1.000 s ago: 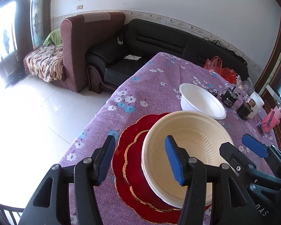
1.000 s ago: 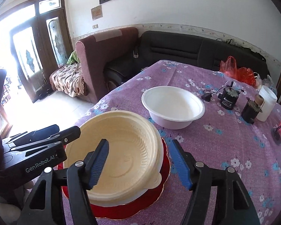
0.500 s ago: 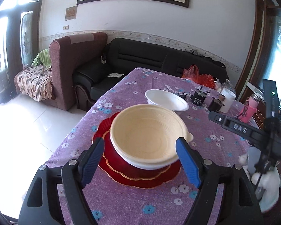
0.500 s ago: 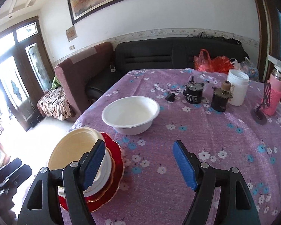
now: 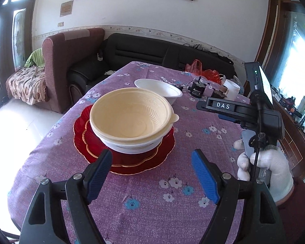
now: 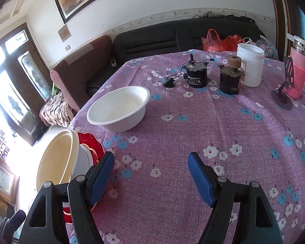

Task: Organize plates and bowls
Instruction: 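Open both grippers to release the beige bowl on the stack, then move the right gripper to the remaining white bowl and grasp its rim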

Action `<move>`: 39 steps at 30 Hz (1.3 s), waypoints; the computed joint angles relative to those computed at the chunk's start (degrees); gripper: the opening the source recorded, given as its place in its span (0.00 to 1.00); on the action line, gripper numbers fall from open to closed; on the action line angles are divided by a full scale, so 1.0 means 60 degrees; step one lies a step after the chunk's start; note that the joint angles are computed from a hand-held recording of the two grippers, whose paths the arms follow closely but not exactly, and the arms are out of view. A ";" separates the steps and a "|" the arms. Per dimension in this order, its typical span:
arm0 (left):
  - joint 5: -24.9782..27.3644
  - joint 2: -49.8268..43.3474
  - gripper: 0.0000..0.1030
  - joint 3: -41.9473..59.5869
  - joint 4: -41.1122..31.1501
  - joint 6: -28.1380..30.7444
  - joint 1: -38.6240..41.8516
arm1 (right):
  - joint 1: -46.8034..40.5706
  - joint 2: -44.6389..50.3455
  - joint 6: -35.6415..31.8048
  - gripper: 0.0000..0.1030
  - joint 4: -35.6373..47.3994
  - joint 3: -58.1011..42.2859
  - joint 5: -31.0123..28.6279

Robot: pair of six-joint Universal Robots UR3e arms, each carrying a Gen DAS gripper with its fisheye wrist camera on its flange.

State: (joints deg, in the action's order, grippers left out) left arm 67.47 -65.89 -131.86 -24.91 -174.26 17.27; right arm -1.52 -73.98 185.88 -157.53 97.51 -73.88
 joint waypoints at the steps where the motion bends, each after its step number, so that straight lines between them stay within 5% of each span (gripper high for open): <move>1: -0.0061 0.0037 0.77 -0.0027 0.0027 0.0016 0.0088 | 0.0049 0.0233 -0.0014 0.77 0.0086 -0.0315 -0.0013; 15: -0.0259 -0.1469 0.77 0.0495 0.0387 0.0730 0.0819 | -0.0181 0.5808 0.2481 0.77 0.3403 -0.8143 0.1922; 17: -0.0251 -0.1696 0.77 0.0582 0.0432 0.0725 0.0842 | -0.0239 0.6487 0.2872 0.70 0.3832 -0.9145 0.2264; 19: -0.0228 -0.1866 0.77 0.0645 0.0513 0.0690 0.0826 | -0.0275 0.6987 0.3147 0.41 0.4183 -0.9861 0.2577; 21: -0.0239 -0.2015 0.77 0.0745 0.0504 0.0650 0.0793 | -0.0332 0.7226 0.3242 0.22 0.4374 -1.0140 0.2924; 24: -0.0274 -0.2088 0.77 0.0825 0.0408 0.0634 0.0730 | -0.0403 0.6877 0.3240 0.11 0.4332 -0.9550 0.2776; 30: -0.0329 -0.1697 0.77 0.0818 0.0152 0.0651 0.0525 | -0.1175 0.4514 0.2497 0.08 0.3540 -0.5961 0.2710; 39: -0.0218 -0.1431 0.77 0.1024 -0.0327 0.0379 -0.0660 | -0.4110 -0.0507 -0.1292 0.08 0.4855 0.0153 0.3380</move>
State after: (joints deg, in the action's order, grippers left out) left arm 66.16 -74.48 -125.72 -26.87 -171.99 13.32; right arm -26.18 -77.03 178.13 -128.40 98.42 -53.60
